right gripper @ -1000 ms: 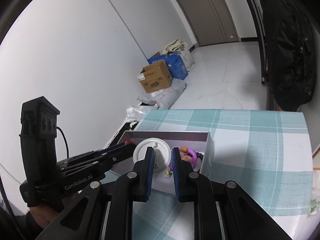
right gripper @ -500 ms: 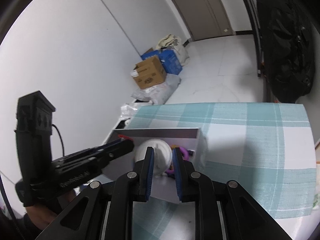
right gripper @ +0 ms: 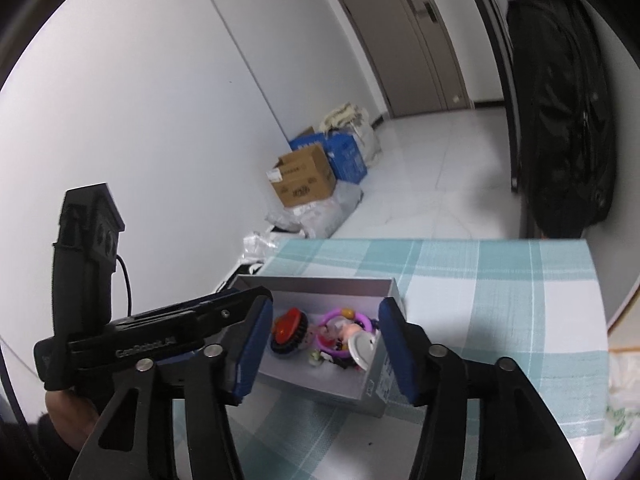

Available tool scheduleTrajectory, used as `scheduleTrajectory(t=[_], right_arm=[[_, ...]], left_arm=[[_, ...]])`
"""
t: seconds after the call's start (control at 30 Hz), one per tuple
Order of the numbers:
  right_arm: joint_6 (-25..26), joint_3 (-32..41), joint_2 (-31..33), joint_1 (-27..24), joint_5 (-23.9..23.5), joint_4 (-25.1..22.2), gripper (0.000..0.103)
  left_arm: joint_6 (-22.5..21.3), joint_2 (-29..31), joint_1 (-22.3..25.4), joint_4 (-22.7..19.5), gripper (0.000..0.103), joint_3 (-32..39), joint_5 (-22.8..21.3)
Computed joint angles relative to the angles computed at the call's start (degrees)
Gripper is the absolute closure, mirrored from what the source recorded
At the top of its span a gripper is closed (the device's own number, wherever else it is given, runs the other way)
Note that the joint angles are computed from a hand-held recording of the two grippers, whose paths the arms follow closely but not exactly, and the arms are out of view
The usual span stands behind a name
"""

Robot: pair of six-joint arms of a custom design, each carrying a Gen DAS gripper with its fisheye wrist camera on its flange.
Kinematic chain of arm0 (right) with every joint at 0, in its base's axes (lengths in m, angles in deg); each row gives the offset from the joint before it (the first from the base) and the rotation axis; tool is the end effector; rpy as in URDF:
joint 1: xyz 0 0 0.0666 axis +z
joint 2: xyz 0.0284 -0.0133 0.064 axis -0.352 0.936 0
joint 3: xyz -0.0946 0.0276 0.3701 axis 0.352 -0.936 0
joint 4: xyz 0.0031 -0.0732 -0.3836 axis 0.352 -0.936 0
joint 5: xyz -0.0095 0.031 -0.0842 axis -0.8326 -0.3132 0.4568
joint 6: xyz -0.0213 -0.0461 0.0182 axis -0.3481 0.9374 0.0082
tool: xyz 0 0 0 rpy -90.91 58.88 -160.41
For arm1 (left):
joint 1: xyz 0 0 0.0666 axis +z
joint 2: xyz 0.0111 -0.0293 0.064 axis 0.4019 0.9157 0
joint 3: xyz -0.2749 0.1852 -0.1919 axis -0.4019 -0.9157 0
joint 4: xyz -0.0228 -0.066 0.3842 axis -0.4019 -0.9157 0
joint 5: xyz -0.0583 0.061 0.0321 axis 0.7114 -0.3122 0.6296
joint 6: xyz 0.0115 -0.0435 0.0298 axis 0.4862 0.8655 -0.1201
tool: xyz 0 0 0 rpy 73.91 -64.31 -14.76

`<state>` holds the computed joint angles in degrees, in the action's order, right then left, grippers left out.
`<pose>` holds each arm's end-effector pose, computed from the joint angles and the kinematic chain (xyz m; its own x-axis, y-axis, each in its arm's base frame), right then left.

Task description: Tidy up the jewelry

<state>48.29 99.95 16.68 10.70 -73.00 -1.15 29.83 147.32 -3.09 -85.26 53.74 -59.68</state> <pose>0.4492 0.2607 0.3778 -0.5717 0.3397 -0.7468 0.0635 0.9258 0.3726 0.5697 -0.3027 0.3566 -0.7243 0.2929 -0.6242 0.5808 0.7471 -0.3233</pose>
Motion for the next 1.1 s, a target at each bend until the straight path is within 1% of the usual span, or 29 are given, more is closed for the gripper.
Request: scheduleTrajectory(t=[0.07, 0.2, 0.23, 0.3, 0.37, 0.53, 0.57, 0.6, 0.8, 0.97, 1.1], right_arm=[[1.08, 0.03, -0.26, 0.87, 1.44, 0.59, 0.041], [3.28, -0.33, -0.74, 2.36, 4.54, 1.65, 0.029], [3.74, -0.54, -0.92, 2.8, 5.59, 1.95, 0.029], [4.26, -1.05, -1.2, 3.39, 6.71, 2.71, 0.028], [4.59, -1.55, -1.58, 3.87, 7.5, 2.94, 0.027], [5.01, -2.86, -2.47, 5.07, 10.01, 3.9, 0.02], [5.14, -3.12, -2.61, 5.35, 10.56, 4.22, 0.02], [5.41, -3.28, -2.71, 5.38, 10.83, 4.44, 0.019], [6.1, -4.33, -3.26, 6.23, 12.79, 5.12, 0.017], [5.42, -4.99, -3.54, 6.94, 13.59, 5.27, 0.014], [5.41, -5.36, -3.77, 7.04, 13.99, 5.44, 0.013]], left_arm=[[0.01, -1.04, 0.09, 1.37, 0.05, -1.27, -0.83], [0.16, -4.58, 0.38, 6.6, 0.049, -5.5, -3.38], [0.39, -5.43, 0.51, 8.01, 0.048, -6.61, -3.58], [0.79, -6.56, 0.77, 9.9, 0.037, -8.21, -3.95], [1.27, -7.77, 0.83, 12.39, 0.036, -10.18, -4.76], [0.94, -9.9, 0.65, 15.73, 0.033, -13.65, -6.78], [0.83, -10.46, 0.51, 16.55, 0.029, -14.56, -7.69], [0.72, -10.85, 0.35, 16.96, 0.025, -15.11, -8.39], [0.44, -13.09, 0.03, 20.08, 0.024, -18.29, -11.6], [1.16, -13.11, 0.12, 19.83, 0.024, -18.62, -12.09], [1.2, -13.49, 0.12, 20.8, 0.024, -19.35, -12.12]])
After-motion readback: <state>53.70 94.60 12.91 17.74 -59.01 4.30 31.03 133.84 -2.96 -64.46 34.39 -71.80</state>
